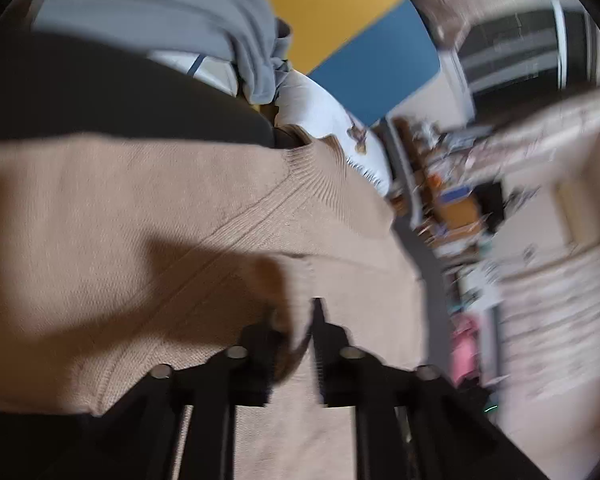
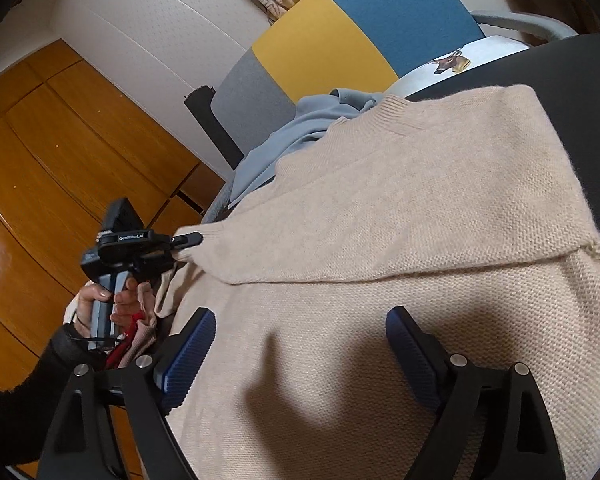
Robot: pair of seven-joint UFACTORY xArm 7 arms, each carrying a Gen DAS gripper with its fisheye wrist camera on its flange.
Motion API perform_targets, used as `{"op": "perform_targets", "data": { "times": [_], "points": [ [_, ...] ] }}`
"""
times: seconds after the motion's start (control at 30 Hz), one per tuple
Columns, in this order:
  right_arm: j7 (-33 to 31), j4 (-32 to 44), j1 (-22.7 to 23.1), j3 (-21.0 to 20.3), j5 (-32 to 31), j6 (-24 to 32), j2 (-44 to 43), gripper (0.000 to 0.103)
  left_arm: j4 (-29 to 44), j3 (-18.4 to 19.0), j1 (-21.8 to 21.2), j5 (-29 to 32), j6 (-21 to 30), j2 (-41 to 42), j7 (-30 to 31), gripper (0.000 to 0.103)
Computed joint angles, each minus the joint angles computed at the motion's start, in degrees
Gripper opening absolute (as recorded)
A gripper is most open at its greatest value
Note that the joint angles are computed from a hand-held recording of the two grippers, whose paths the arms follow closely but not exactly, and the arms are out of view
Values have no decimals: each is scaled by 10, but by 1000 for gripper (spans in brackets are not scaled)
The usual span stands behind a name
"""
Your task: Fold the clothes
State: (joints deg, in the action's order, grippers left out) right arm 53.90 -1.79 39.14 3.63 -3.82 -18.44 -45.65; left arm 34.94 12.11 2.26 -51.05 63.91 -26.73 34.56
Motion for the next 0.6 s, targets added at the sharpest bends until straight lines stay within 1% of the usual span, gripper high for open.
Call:
{"op": "perform_targets", "data": {
  "times": [0.13, 0.2, 0.27, 0.3, 0.33, 0.4, 0.43, 0.5, 0.57, 0.6],
  "points": [
    [-1, -1, 2, -3, -2, 1, -2, 89, -11, 16, 12, -13, 9, 12, 6, 29],
    [0, 0, 0, -1, -1, 1, -1, 89, -20, 20, 15, -21, 22, 12, 21, 33],
    [0, 0, 0, -1, -1, 2, -1, 89, -24, 23, 15, -32, 41, 7, 37, 33],
    [0, 0, 1, -2, -1, 2, -2, 89, -25, 23, 15, -37, 50, 2, 46, 32],
    [-1, -1, 2, -4, -2, 3, -3, 89, -26, 20, 15, -36, 55, -11, 58, 23],
    [-2, 1, 2, -4, -2, 3, -1, 89, -21, 18, 16, -34, 63, -32, 66, 10],
    [-2, 2, 2, -4, -2, 4, -1, 89, -16, 18, 17, -33, 65, -41, 62, 9],
    [-3, 2, 2, -5, -2, 3, 1, 89, -4, 11, 26, -19, 49, -49, 33, 9],
    [-3, 3, 2, -5, -2, 2, 2, 89, 8, 0, 36, 23, 29, -37, -10, 9],
    [-3, 2, 3, -6, -2, 2, 2, 89, 12, -4, 42, 48, 23, -30, -33, 11]
  ]
}}
